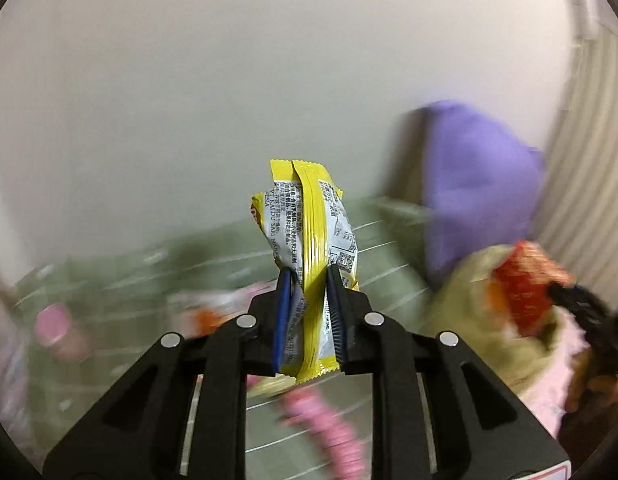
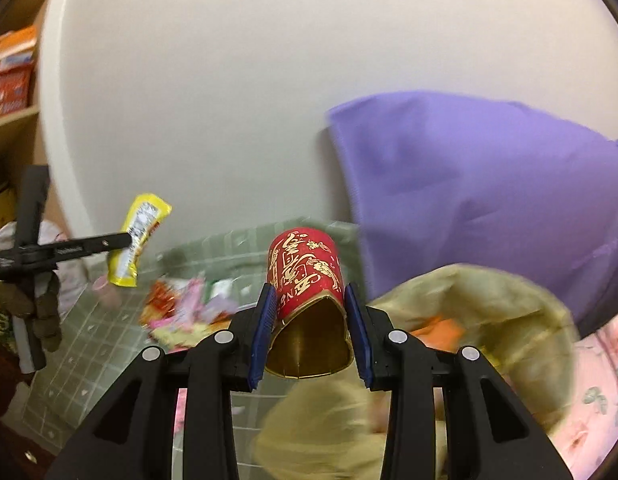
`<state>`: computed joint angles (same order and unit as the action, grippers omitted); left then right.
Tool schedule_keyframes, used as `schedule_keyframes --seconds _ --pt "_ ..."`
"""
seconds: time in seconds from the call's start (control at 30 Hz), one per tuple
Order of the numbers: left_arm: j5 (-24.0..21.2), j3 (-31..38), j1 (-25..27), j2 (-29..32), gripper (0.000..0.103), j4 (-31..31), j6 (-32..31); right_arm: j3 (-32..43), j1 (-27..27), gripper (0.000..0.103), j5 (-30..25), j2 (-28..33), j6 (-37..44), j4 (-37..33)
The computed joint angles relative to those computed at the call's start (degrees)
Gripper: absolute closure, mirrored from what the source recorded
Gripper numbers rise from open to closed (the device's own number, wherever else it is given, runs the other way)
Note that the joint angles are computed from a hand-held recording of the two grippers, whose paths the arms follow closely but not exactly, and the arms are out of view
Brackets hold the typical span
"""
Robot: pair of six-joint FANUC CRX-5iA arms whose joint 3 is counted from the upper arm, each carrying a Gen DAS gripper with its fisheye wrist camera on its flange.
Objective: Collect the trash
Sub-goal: 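Grasp the yellow-white snack bag with the left tool while the right tool holds the cup, then drop the snack bag and red cup into the trash bag with both tools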
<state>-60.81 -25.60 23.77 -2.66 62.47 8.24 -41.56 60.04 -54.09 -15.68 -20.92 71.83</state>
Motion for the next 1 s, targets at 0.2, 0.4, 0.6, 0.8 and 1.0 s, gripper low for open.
schedule_keyframes --seconds 0.2,0.4,0.6,0.8,1.0 --pt "-8.57 0.87 -9.14 -0.3 0.085 0.66 -2.56 -2.07 2.85 0.069 -11.96 -6.34 3.32 -4.74" --pt "-11.27 2.1 -16.06 0.98 0.085 -1.47 -3.27 -5.55 2.93 0.069 -14.18 -11.27 -0.39 -7.08" --pt "-11.49 5.92 -22.71 5.78 0.085 -10.77 1.6 -7.99 3.62 0.068 -13.9 -12.72 -1.42 -9.22" --pt "-4.35 6.03 -27.36 5.77 0.085 -19.35 1.97 -8.86 1.56 0.068 -11.2 -11.81 2.45 -13.6" --pt "-2.93 4.94 -28.71 4.25 0.085 -20.92 -0.54 -9.31 0.05 0.068 -9.65 -10.55 4.0 -14.77"
